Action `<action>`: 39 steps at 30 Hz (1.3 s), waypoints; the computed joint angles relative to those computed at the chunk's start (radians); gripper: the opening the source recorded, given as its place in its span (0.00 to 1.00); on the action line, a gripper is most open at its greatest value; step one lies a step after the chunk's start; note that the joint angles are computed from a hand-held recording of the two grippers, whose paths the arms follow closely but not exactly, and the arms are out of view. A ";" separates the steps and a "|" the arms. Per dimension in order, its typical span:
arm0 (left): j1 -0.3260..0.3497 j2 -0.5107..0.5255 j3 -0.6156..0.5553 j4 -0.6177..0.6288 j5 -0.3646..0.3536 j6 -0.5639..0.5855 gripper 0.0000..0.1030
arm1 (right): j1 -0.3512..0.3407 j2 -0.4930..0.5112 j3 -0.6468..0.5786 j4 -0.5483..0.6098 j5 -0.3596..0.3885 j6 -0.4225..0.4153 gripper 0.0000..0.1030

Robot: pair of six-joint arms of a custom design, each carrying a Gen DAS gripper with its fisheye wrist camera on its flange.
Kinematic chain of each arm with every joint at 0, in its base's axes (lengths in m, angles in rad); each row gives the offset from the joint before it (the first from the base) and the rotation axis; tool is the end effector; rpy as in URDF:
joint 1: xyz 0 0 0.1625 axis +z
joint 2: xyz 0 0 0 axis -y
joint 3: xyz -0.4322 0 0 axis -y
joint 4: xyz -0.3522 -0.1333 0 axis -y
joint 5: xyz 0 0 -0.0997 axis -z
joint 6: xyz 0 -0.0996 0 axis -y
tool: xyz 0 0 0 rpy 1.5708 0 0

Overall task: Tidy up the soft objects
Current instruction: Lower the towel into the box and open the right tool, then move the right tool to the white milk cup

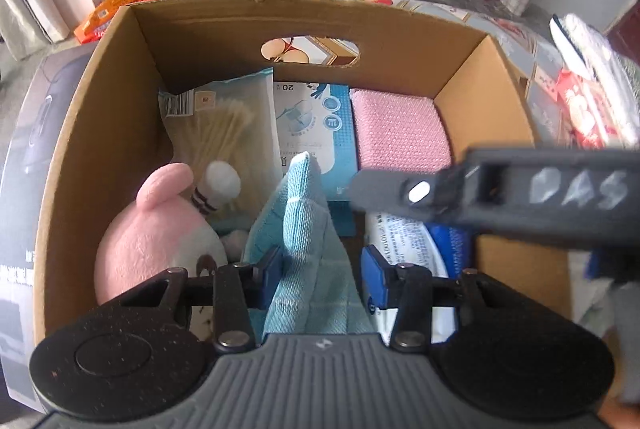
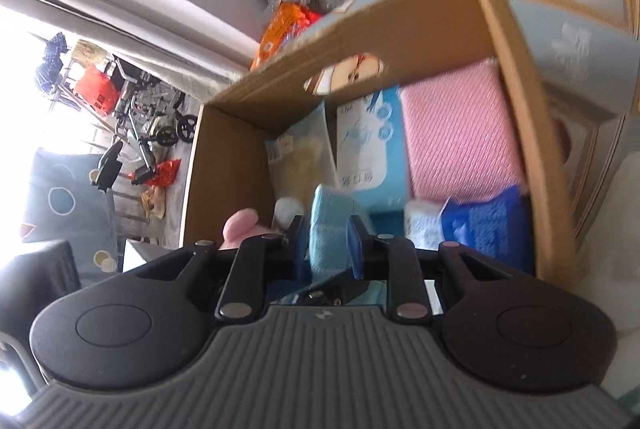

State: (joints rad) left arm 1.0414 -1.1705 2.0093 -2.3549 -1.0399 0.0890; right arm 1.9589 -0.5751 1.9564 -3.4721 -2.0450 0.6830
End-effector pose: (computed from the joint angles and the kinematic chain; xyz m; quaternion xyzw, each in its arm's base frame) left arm -0.0933 -0.5232 0.2073 0.3004 0.9167 -0.0315 0.2617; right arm 0.2930 -0.4847 0.0243 -0.1977 -0.9203 0.3307 0.0677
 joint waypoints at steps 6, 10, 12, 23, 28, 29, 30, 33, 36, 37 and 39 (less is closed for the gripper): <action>-0.004 0.027 0.035 -0.060 0.088 0.063 0.42 | -0.006 -0.025 0.050 -0.078 -0.014 -0.023 0.23; -0.014 0.032 0.064 -0.110 0.117 0.100 0.43 | -0.001 -0.041 0.084 -0.132 -0.022 -0.049 0.26; -0.023 0.028 0.062 -0.095 0.120 0.078 0.50 | -0.003 -0.044 0.101 -0.164 -0.017 -0.059 0.29; -0.158 -0.092 0.106 -0.055 0.176 -0.135 0.79 | 0.009 -0.086 0.250 -0.407 0.025 -0.048 0.57; -0.251 -0.118 0.123 -0.021 0.145 -0.237 0.81 | 0.024 -0.161 0.372 -0.522 0.011 -0.055 0.63; -0.274 -0.119 0.128 -0.017 0.133 -0.257 0.81 | 0.030 -0.184 0.399 -0.533 -0.002 -0.054 0.65; -0.296 -0.118 0.134 -0.017 0.119 -0.276 0.81 | 0.038 -0.210 0.431 -0.541 -0.023 -0.048 0.65; -0.364 -0.104 0.159 -0.035 0.077 -0.327 0.82 | 0.062 -0.296 0.534 -0.561 -0.085 -0.015 0.67; -0.427 -0.075 0.190 -0.078 0.028 -0.357 0.83 | 0.087 -0.401 0.646 -0.527 -0.169 0.040 0.67; -0.448 -0.063 0.200 -0.091 0.012 -0.365 0.83 | 0.096 -0.443 0.686 -0.503 -0.200 0.066 0.68; -0.489 -0.033 0.224 -0.127 -0.031 -0.382 0.84 | 0.113 -0.532 0.765 -0.438 -0.262 0.140 0.68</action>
